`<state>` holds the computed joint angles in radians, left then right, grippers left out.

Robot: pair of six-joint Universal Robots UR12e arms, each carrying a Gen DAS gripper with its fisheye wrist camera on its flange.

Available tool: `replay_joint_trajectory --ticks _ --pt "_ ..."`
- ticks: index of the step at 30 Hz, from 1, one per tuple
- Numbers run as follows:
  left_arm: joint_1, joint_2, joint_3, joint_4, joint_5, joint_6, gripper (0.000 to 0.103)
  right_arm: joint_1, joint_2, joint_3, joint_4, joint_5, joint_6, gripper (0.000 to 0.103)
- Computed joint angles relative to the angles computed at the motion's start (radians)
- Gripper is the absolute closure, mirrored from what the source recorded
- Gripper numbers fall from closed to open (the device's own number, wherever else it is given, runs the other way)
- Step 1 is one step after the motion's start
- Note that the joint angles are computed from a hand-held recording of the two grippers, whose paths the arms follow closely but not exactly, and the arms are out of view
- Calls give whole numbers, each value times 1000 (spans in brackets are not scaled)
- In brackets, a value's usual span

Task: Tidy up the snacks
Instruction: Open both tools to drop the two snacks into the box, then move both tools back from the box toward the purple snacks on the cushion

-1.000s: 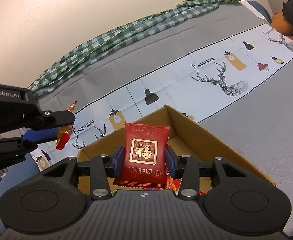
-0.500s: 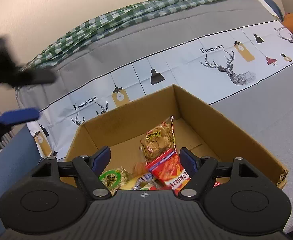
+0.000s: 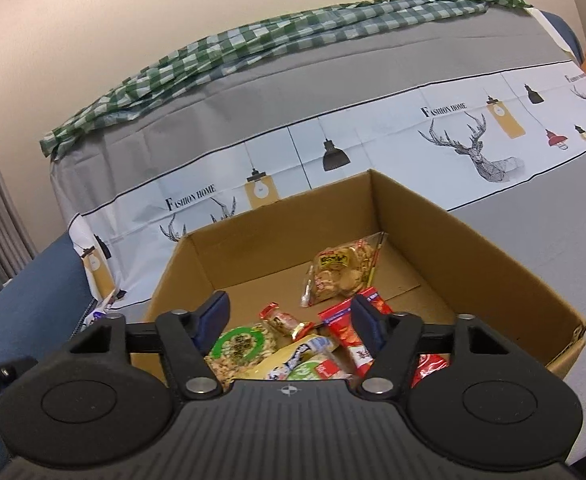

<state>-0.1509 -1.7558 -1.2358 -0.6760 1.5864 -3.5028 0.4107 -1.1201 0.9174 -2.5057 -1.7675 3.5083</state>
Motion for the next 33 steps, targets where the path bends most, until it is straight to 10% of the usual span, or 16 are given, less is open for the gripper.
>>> replay_joint_trajectory --ticks 4,9,18,27,33 --pt "-1 -1 -31 -4 109 -57 78 5 -5 18 -44 10 16 64" --pt "-11 -28 -29 69 206 -33 77 10 -8 25 -43 22 27 63" --pt "-23 -109 58 -54 407 -109 45 7 -9 -7 55 121 46 54" --pt "-16 -159 106 -81 450 -94 39 -4 13 -120 218 216 67 45" --pt "-3 -177 136 -138 422 -129 38 3 160 -411 405 272 66 41"
